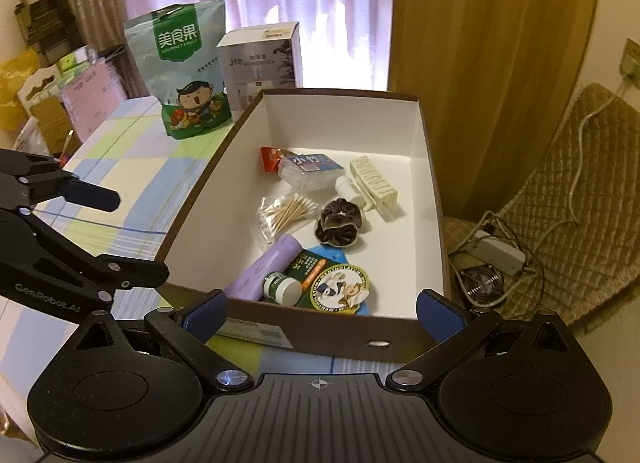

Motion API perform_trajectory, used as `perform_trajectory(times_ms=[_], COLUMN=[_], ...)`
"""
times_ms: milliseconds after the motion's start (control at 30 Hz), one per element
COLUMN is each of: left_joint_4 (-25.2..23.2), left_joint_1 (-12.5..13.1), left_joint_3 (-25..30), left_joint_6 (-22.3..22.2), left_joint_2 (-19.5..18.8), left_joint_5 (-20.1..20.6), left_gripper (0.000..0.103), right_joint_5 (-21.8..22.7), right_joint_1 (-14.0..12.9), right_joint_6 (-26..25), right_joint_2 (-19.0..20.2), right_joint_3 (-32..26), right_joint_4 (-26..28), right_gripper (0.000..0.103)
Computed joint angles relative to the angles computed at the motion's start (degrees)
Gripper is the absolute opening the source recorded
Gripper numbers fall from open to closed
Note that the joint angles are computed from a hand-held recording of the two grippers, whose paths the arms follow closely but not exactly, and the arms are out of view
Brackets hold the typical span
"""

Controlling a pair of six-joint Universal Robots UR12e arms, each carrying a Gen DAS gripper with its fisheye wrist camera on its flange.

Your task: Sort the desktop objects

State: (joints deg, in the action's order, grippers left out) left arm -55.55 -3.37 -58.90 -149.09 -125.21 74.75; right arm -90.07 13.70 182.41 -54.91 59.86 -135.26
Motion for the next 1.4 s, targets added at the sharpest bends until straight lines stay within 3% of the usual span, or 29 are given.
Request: perform_trajectory(times_ms=[200, 567, 967, 1400], left_joint_4=[2.29, 7.35, 11.56, 16.58], left_joint_1=[0.75, 2.3, 3.47, 3.72], left_joint_3=[-3.1, -7.93, -12.03, -14.8], left_joint_6=[-0.91, -3.19, -3.1, -0.47], left_joint_2=[2.08, 5.09, 7.73, 9.16], left_joint_5=[-0.63, -1.08, -1.77, -2.11], left_gripper=[0.088, 0.091, 0.095, 0.1], right_joint_5=[-3.36, -4.74, -8.28, -8.94], right_joint_1=[1.69, 2.86, 4.57, 5.39], right_joint_6=[1.44, 11.28, 12.11, 13.63], right_joint_2=[-0.78, -1.68, -2.38, -3.55], right_joint_3=[1.54, 2.53, 3.3, 5.24], right_joint_4=[-1.6, -1.09, -0.1, -1.08], right_gripper=[0.103, 0.103, 0.103, 0.103])
